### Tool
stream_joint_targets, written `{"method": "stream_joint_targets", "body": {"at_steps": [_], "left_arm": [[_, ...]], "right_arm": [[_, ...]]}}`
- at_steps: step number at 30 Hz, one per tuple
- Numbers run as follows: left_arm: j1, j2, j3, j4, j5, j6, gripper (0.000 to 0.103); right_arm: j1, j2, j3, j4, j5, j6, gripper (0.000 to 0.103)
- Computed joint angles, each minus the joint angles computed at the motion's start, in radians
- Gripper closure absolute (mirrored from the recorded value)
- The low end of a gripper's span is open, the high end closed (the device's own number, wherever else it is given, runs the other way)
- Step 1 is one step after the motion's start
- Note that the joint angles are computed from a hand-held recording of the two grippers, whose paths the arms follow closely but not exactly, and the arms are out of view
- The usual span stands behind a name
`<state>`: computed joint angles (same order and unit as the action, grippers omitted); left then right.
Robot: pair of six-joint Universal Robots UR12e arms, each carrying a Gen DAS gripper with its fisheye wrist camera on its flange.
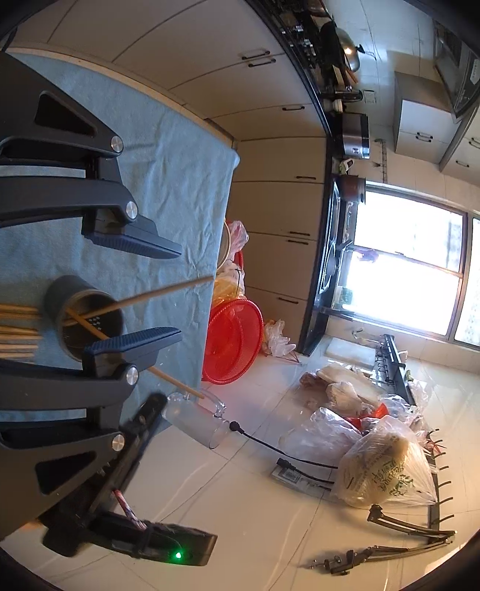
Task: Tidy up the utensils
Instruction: 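Lower both chopsticks into the black holder and open both tools, then withdraw both tools from the holder back to the remaining chopsticks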
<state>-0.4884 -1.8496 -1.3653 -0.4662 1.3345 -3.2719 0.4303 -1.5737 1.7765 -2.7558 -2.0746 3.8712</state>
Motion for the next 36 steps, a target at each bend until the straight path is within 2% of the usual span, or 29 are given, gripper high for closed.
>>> {"method": "stream_joint_targets", "body": {"at_steps": [4, 8, 12, 15, 19, 24, 27, 32, 36], "left_arm": [[0.016, 0.057, -0.076, 0.032, 0.0, 0.004, 0.053], [0.033, 0.114, -0.163, 0.025, -0.018, 0.015, 0.051], [0.044, 0.152, -0.239, -0.026, -0.067, 0.048, 0.051], [0.037, 0.168, -0.284, -0.066, -0.061, 0.082, 0.051], [0.019, 0.177, -0.325, -0.131, -0.048, 0.133, 0.051], [-0.02, 0.162, -0.329, -0.186, 0.008, 0.222, 0.051], [-0.037, 0.145, -0.316, -0.216, 0.025, 0.243, 0.056], [-0.051, 0.125, -0.297, -0.265, 0.036, 0.268, 0.083], [-0.059, 0.116, -0.287, -0.286, 0.057, 0.268, 0.089]], "right_arm": [[0.04, -0.051, 0.044, 0.049, -0.077, 0.037, 0.055], [0.076, -0.098, 0.099, 0.145, -0.117, 0.127, 0.053], [0.106, -0.132, 0.162, 0.234, -0.066, 0.237, 0.053], [0.127, -0.134, 0.195, 0.249, -0.003, 0.279, 0.053], [0.149, -0.122, 0.219, 0.227, 0.058, 0.287, 0.061], [0.167, -0.095, 0.207, 0.254, 0.059, 0.264, 0.065], [0.174, -0.076, 0.193, 0.281, 0.046, 0.25, 0.065], [0.186, -0.057, 0.172, 0.309, 0.016, 0.23, 0.065], [0.189, -0.052, 0.166, 0.322, 0.004, 0.211, 0.065]]}}
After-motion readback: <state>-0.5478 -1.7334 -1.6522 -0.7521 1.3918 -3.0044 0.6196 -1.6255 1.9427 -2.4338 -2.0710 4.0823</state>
